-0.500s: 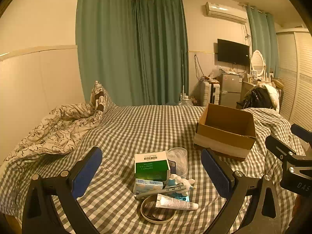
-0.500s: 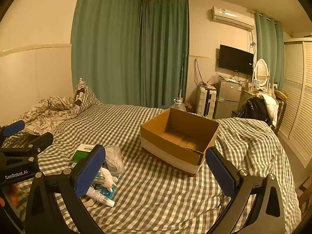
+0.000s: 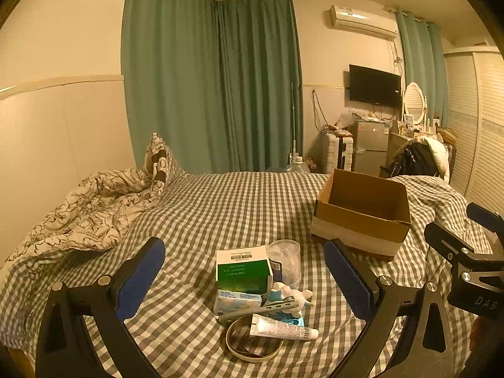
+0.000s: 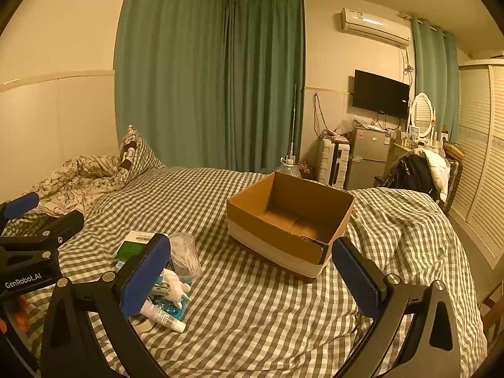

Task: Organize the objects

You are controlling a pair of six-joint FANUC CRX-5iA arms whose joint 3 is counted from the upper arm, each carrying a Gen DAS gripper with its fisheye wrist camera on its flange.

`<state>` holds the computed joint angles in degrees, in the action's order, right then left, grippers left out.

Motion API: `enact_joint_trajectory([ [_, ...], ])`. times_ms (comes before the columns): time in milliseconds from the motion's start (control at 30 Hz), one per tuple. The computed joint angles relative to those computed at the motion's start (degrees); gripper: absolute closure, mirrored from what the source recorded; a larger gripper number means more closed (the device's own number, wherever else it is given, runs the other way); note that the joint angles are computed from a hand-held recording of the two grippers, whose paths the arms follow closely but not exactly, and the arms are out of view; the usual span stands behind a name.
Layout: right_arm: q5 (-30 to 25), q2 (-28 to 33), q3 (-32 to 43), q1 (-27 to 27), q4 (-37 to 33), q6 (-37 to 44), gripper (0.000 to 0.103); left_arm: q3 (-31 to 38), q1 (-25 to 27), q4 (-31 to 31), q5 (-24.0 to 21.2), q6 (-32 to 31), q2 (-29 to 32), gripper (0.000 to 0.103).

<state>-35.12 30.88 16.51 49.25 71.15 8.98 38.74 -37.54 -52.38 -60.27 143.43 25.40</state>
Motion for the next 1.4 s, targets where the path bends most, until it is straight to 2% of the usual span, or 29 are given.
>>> enact_joint_trajectory([
  [1400, -0.20, 0.43, 1.01, 0.75, -1.90, 2.83, 0.000, -1.14, 0.45, 0.53, 0.33, 1.08, -0.49, 0.000],
])
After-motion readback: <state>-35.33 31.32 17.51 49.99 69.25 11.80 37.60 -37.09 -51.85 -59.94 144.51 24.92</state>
